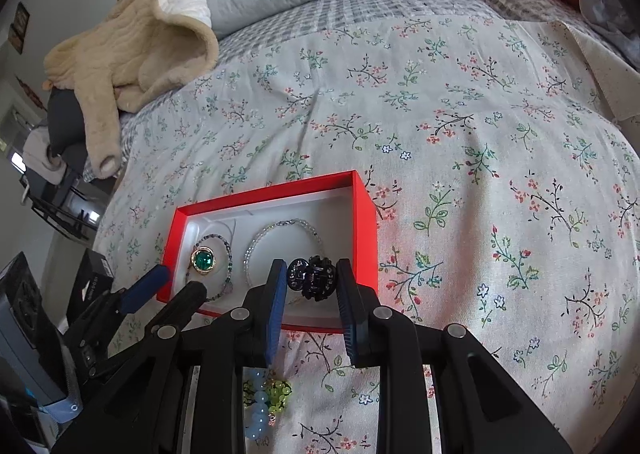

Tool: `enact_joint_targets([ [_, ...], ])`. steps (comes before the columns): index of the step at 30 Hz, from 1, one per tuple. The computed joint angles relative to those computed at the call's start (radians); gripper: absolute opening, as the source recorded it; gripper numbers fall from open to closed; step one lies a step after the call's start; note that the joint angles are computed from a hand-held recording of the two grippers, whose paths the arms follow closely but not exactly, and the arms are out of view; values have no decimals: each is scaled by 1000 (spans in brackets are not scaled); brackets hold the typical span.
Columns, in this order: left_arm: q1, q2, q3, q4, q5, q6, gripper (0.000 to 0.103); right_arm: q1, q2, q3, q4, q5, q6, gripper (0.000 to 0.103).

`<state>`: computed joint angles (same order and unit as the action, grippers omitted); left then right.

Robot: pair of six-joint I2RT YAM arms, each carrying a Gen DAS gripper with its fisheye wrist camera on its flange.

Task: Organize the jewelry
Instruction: 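Lower the black flower ring into the box and open the right tool, then grasp the light-blue bead bracelet with the left tool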

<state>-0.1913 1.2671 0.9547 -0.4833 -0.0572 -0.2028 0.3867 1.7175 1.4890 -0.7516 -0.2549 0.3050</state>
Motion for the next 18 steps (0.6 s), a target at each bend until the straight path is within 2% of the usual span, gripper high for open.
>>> enact_joint_targets([
  [6,29,-54,-7,-54,24,-7,65,4,25,19,9,-2,16,28],
  [9,43,-69,-8,-84,43,-10,69,-5,21,22,7,-26,24,39],
  [13,66,-78,-6,-140,61,-21,73,-8,-9,13,-5,-35,24,45],
  [18,116,-66,8,-257,129,-52,74,6,-71,-18,-25,-3,2,52],
])
